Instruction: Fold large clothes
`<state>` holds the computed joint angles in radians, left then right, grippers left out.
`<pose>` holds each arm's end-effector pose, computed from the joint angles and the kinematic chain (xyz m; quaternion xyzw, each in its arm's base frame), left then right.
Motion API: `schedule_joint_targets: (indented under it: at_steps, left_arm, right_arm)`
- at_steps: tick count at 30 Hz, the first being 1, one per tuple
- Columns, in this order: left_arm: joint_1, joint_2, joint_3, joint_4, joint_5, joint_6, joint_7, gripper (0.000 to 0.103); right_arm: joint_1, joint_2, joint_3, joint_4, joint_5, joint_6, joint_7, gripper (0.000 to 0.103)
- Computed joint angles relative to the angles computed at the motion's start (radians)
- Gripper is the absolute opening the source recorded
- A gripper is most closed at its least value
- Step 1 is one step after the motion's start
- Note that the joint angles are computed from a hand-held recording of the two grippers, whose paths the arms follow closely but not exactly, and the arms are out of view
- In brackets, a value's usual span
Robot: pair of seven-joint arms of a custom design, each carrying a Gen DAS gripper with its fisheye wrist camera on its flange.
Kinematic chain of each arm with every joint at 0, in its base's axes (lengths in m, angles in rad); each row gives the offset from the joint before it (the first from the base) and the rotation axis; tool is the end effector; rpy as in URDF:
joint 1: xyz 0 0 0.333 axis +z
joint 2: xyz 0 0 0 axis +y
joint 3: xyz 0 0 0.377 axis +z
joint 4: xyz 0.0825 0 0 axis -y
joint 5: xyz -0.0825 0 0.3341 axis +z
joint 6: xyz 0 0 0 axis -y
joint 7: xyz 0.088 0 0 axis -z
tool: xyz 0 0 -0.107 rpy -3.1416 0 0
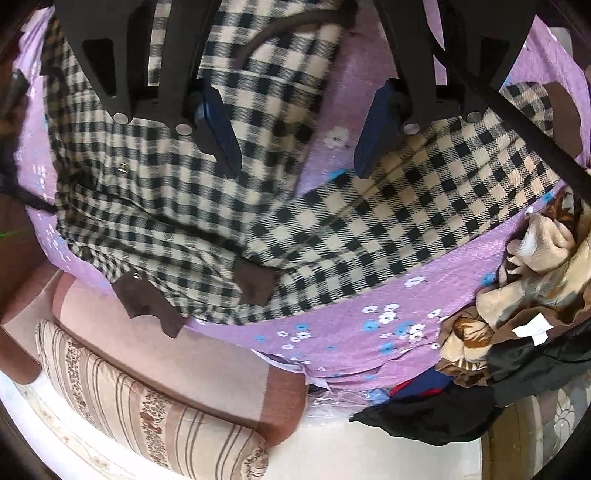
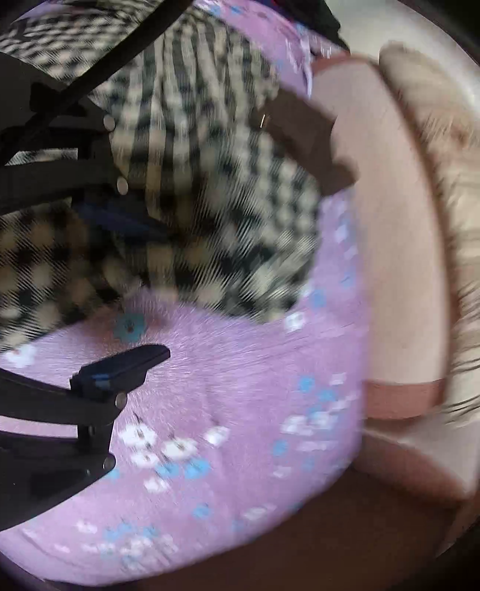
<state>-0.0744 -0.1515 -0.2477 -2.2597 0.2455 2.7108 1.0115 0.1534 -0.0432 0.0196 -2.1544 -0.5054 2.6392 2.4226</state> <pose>0.4574 -0.1698 0.5761 -0.6851 0.6606 -0.2398 0.1919 0.5134 0.1025 0.5612 -0.5657 0.7655 -0.2355 0.1964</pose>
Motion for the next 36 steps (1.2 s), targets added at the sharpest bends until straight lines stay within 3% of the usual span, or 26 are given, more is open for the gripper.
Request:
schedule_joint_targets:
  at_steps: [2,4,7,11,13,15,17,18,20,21,25,28,33,36]
  left_arm:
    - [0.000,0.008,0.007,0.007,-0.005,-0.001,0.017,0.062]
    - [-0.007,0.006,0.019,0.007,-0.027,0.016,0.062,0.062]
    - [0.033,-0.009,0.006,0.007,0.057,0.038,0.018,0.062]
    - [0.113,-0.031,0.011,0.010,0.154,0.038,-0.082,0.062]
    - [0.150,-0.035,0.031,0.010,0.154,0.026,-0.124,0.063]
    - [0.186,-0.035,0.059,0.010,0.133,0.001,-0.160,0.063]
    - [0.202,-0.040,0.100,0.000,0.067,-0.010,-0.149,0.063]
    - [0.214,-0.044,0.112,-0.006,0.047,-0.010,-0.150,0.063]
    - [0.253,-0.056,0.125,-0.018,0.040,-0.005,-0.174,0.063]
    - [0.277,-0.065,0.129,-0.024,0.046,-0.003,-0.189,0.063]
    - [0.340,-0.086,0.137,-0.032,0.042,-0.007,-0.220,0.063]
    - [0.414,-0.097,0.113,-0.021,0.131,-0.033,-0.306,0.063]
    - [0.420,-0.117,0.163,-0.036,0.084,-0.005,-0.275,0.065]
    - [0.420,-0.140,0.184,-0.050,0.023,0.013,-0.207,0.064]
  right_arm:
    - [0.011,-0.029,0.016,-0.002,-0.055,0.033,0.006,0.058]
    - [0.044,-0.006,0.018,0.029,0.064,0.054,-0.140,0.049]
    - [0.070,0.124,0.035,0.166,0.100,-0.068,-0.212,0.037]
    - [0.088,0.309,0.031,0.370,0.184,-0.170,-0.271,0.038]
    - [0.141,0.383,-0.015,0.476,0.091,-0.214,-0.181,0.053]
    - [0.190,0.462,-0.051,0.621,0.023,-0.346,-0.130,0.062]
    - [0.225,0.517,-0.070,0.739,-0.003,-0.451,-0.137,0.062]
    - [0.226,0.525,-0.059,0.768,-0.021,-0.464,-0.145,0.058]
    - [0.256,0.510,-0.071,0.755,-0.064,-0.410,-0.132,0.058]
    - [0.250,0.476,-0.043,0.708,-0.072,-0.330,-0.122,0.058]
    - [0.232,0.442,0.056,0.653,0.090,-0.201,-0.223,0.058]
    - [0.268,0.456,0.127,0.653,0.201,-0.148,-0.320,0.059]
    - [0.332,0.477,0.245,0.643,0.375,-0.058,-0.495,0.066]
    - [0.422,0.521,0.272,0.687,0.370,-0.025,-0.608,0.071]
